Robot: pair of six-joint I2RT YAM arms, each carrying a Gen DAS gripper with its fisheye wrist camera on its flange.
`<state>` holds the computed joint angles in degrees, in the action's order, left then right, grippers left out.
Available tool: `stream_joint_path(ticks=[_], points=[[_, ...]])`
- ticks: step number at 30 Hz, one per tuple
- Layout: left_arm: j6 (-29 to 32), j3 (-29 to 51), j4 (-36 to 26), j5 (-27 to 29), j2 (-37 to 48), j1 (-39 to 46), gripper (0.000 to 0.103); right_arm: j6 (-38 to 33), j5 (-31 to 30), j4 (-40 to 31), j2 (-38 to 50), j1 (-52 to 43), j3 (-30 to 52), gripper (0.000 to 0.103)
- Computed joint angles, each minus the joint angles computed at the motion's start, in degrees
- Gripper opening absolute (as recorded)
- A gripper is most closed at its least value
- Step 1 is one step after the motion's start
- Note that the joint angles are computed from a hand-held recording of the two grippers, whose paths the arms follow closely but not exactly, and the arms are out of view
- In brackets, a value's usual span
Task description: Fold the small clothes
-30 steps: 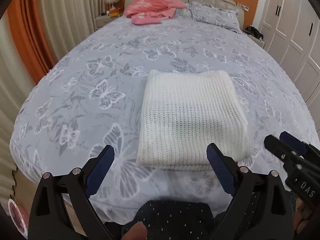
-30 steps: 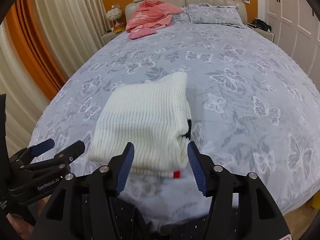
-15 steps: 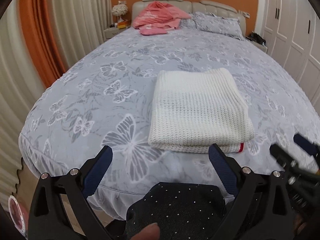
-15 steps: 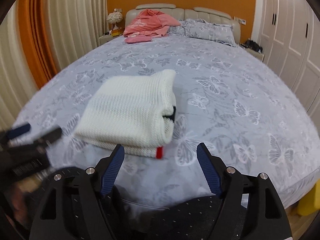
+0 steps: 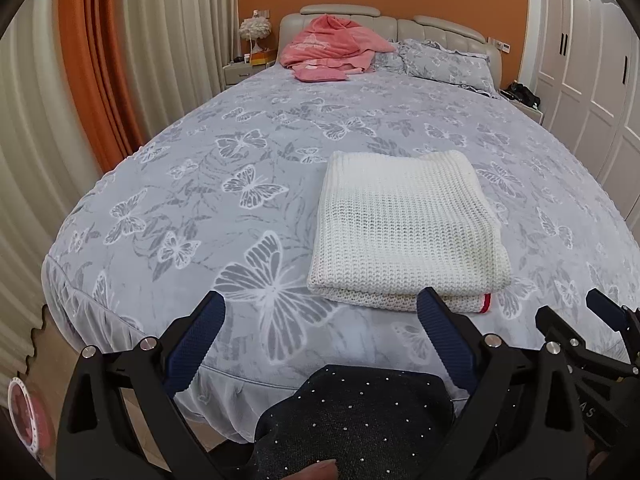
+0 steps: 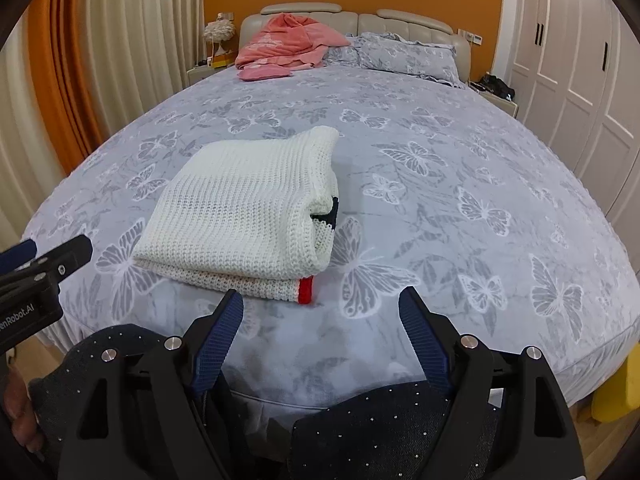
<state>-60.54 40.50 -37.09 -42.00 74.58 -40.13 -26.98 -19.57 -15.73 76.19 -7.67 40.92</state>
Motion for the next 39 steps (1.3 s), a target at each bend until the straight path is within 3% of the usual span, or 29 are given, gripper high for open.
stream_joint_path(ticks=[39], points=[[-0.76,1.59,-0.92,-1.31,2.55,-1.94,0.094,-1.45,2.0,1.16,-1.81,0.6,-1.71,0.079]])
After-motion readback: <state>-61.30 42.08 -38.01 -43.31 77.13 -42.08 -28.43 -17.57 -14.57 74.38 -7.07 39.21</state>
